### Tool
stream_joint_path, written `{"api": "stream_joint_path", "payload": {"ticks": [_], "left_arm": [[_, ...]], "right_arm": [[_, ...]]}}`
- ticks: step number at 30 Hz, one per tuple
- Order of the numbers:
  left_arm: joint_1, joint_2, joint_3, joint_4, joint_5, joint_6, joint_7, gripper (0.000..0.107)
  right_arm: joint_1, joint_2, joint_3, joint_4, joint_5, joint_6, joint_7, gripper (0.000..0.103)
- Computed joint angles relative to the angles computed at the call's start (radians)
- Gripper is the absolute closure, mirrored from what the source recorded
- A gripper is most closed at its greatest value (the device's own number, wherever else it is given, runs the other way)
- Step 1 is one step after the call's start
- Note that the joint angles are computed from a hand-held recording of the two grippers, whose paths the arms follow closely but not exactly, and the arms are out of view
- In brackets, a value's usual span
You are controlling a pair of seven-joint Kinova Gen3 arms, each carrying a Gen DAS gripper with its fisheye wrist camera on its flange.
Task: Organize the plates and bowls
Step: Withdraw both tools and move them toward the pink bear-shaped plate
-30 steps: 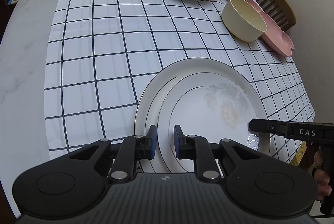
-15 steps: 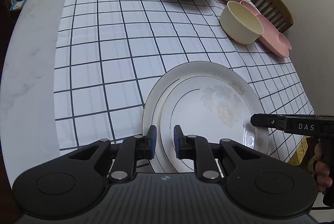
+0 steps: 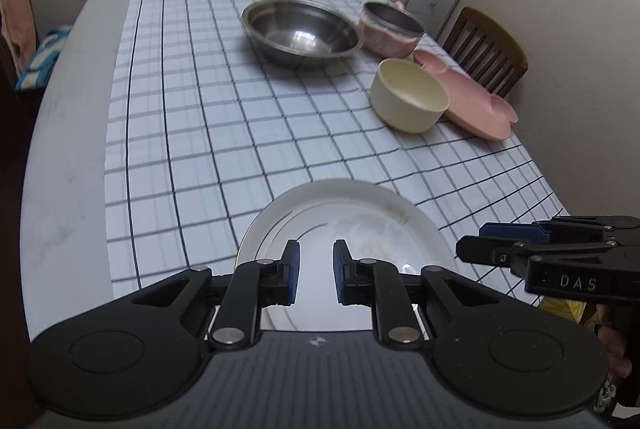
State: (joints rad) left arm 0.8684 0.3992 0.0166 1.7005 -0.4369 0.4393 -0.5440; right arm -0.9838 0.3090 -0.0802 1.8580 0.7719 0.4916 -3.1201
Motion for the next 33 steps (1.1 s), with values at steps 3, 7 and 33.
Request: {"api": "stream_joint_path", "payload": {"ticks": [3, 7, 33], "left_arm": [[0.057, -0.006, -0.042, -0.011, -0.06, -0.001, 0.048, 0.09], [0.094, -0.012, -0.057, -0.024, -0.13, 0.001, 0.096, 0.089], [0.09, 0.24, 0.0, -0.525, -0.112, 0.123, -0.094, 0.031]], "right_arm": [[-0.046, -0.019, 0.01, 0.001, 0.08, 0.04, -0.047, 0.058], [-0.066, -0.037, -0.017, 0.007, 0.178, 0.1, -0.12, 0.049], [0.125, -0.198, -0.189, 0.134, 0.416, 0.349, -0.229, 0.0]]}}
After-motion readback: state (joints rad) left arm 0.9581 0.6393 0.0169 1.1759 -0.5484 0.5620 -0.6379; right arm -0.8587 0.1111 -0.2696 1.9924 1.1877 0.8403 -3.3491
